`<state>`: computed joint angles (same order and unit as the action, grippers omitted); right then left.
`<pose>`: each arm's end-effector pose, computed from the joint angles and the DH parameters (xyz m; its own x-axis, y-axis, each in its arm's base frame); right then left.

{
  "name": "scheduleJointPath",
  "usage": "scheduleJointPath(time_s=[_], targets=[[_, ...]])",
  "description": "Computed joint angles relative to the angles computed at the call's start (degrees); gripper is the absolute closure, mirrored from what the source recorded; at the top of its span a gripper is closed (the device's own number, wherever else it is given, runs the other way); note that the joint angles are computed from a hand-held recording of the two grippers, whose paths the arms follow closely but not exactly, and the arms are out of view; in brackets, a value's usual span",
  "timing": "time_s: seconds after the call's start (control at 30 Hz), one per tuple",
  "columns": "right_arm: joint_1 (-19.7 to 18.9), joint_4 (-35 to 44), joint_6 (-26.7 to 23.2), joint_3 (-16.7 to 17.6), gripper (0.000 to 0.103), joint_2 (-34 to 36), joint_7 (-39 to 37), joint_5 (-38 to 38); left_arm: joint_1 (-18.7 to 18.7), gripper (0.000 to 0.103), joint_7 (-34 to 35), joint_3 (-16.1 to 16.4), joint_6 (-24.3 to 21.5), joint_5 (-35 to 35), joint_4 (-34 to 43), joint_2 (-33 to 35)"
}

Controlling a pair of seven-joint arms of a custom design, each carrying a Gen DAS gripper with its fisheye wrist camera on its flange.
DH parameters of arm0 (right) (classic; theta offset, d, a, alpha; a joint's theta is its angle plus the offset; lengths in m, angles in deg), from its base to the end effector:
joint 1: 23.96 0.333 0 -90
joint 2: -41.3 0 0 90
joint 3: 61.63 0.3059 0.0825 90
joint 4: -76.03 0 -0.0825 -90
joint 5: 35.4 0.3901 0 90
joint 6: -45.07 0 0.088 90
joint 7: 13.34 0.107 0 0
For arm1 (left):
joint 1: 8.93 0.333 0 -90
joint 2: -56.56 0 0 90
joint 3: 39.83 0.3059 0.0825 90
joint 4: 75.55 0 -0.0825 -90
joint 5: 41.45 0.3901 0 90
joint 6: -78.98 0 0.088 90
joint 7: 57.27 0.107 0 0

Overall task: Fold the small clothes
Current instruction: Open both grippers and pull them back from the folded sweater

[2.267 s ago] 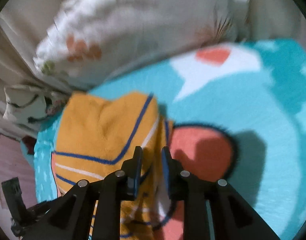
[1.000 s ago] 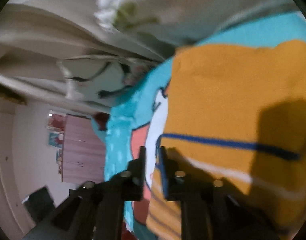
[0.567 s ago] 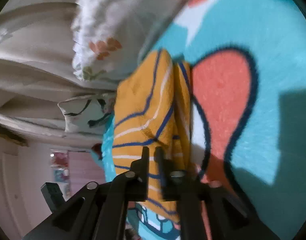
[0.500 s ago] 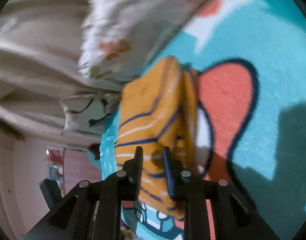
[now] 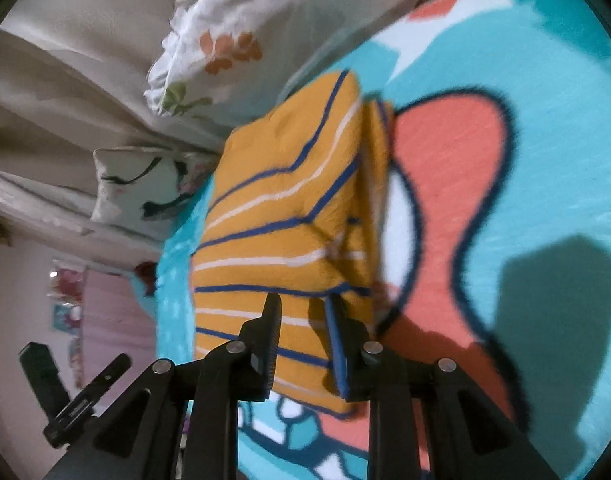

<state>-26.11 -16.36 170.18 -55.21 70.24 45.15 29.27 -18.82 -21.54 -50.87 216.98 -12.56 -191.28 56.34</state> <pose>0.6989 0.0750 0.3491 0.0694 -0.5907 -0.8039 -0.9621 0.1733 -0.2104 0.5535 -0.2086 0.4811 0.2701 -0.9628 -0.0125 -0.8189 -0.2229 -0.5289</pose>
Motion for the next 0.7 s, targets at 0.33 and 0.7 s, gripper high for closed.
scheduleJointPath(time_s=[0.33, 0.7], targets=[[5.32, -20.25, 17.55, -3.66, 0.067, -18.34, 3.03, -3.84, 2.33, 0.004, -17.98, -1.62, 5.46, 24.51, -8.57, -11.04], [12.99, -33.18, 26.64, -3.58, 0.061, -31.05, 8.93, -9.54, 3.63, 0.0, -15.64, -0.77, 8.1, 22.57, -17.66, -23.51]])
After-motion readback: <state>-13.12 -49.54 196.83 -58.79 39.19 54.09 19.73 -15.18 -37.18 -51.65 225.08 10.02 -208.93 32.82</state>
